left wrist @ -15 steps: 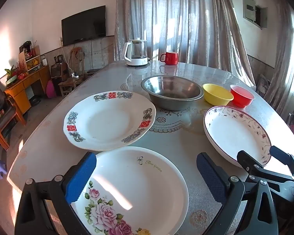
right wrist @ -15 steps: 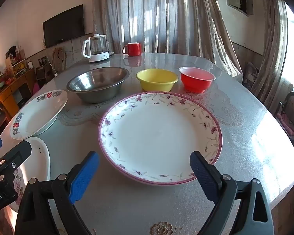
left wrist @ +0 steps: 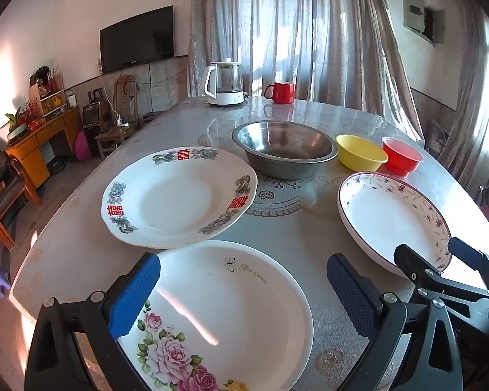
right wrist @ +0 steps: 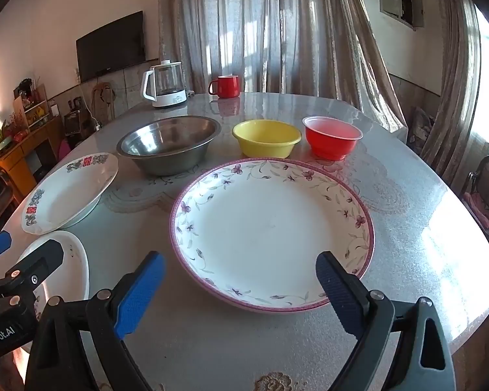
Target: Organize plates and bowls
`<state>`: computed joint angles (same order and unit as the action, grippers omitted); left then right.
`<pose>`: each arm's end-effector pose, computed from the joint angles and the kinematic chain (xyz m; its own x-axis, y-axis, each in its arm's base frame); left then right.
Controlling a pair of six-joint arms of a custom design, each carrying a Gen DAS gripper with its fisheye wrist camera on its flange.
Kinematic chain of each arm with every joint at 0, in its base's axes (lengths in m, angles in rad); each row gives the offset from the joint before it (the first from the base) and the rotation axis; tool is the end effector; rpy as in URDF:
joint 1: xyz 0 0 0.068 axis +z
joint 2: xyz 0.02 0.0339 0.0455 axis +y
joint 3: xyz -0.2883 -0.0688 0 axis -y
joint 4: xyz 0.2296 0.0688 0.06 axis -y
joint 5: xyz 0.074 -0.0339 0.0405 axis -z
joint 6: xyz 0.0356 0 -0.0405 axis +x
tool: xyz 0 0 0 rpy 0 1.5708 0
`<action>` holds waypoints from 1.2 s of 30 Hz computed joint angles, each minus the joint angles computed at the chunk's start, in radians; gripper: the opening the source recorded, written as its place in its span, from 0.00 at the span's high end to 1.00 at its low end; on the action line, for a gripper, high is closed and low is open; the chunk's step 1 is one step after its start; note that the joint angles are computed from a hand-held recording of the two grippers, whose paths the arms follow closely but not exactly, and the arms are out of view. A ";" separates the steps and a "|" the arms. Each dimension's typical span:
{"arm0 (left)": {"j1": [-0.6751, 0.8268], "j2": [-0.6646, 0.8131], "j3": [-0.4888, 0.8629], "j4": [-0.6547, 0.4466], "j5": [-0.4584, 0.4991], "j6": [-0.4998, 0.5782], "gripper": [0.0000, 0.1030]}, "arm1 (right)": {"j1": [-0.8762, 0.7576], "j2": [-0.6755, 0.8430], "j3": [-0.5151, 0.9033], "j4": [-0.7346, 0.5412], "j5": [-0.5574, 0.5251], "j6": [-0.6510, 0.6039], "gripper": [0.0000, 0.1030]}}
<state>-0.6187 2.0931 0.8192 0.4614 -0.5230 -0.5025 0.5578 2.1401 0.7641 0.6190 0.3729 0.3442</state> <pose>0.3040 -0.1946 0.0852 -0.6255 -0.0668 -0.7773 -0.0897 0.9959 -0.0134 0.3094 0.1778 0.0691 -0.6390 -0.0283 -0.7687 -0.0559 0.9984 0.0098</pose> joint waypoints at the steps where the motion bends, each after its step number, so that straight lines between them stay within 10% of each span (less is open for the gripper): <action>1: -0.001 0.002 0.003 -0.002 0.000 0.000 0.00 | -0.001 0.002 0.002 -0.002 -0.003 0.001 0.07; 36: -0.018 0.001 0.032 -0.034 -0.006 0.027 0.00 | -0.030 -0.014 -0.022 0.051 -0.062 -0.002 0.07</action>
